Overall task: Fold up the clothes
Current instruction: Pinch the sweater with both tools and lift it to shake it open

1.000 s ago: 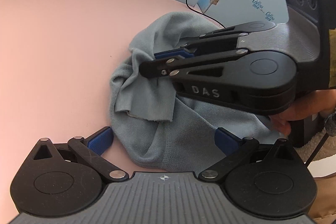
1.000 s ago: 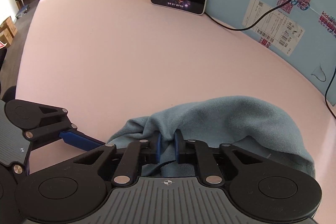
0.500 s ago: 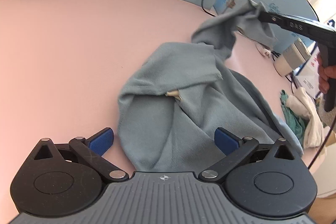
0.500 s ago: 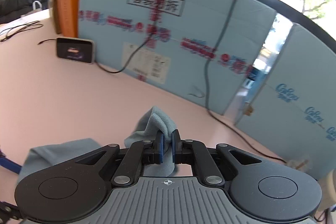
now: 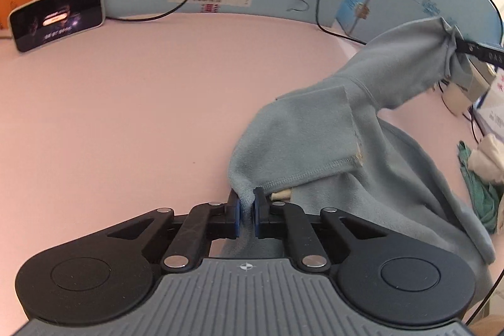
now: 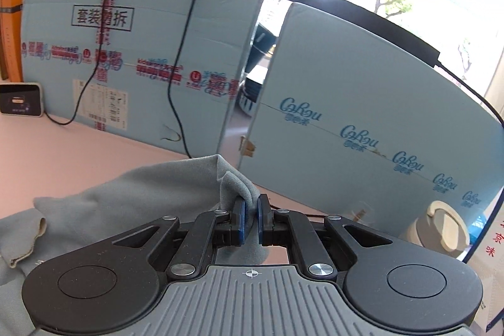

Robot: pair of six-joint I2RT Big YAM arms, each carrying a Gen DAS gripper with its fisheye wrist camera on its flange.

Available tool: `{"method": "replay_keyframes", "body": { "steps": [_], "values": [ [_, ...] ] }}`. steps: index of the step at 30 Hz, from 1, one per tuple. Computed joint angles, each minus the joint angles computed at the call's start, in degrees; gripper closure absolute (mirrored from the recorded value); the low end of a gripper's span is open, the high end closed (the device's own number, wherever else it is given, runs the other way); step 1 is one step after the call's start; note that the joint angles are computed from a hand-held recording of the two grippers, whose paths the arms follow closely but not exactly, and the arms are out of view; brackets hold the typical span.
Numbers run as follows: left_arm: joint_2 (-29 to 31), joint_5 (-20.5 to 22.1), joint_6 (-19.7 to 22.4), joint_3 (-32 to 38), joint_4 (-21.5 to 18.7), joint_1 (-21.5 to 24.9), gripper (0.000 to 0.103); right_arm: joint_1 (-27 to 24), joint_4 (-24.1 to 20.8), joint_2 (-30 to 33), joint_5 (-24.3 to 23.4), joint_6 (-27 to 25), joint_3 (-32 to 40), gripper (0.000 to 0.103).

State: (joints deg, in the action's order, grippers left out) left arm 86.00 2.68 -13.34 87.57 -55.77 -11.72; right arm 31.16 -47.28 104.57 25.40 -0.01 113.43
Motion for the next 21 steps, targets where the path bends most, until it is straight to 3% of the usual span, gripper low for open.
{"method": "replay_keyframes", "body": {
  "steps": [6,11,15,19,21],
  "values": [
    [3.17,-4.67,11.06,6.05,-1.92,1.14,0.098,-0.77,2.19,-1.37,2.56,0.02,-2.43,0.095],
    [7.54,-11.49,22.47,14.61,-0.10,3.14,0.098,-1.25,4.54,0.05,4.25,-2.02,-0.63,0.095],
    [8.89,-15.77,25.29,18.94,2.06,4.94,0.097,-1.95,4.19,2.44,6.65,-2.44,3.64,0.095],
    [8.78,-15.95,24.97,18.98,3.33,5.95,0.095,-2.77,2.08,3.14,8.99,0.89,4.85,0.095],
    [8.66,-15.92,25.09,18.33,3.14,5.84,0.087,-3.07,0.64,3.15,10.20,2.77,4.44,0.095]
  ]
}}
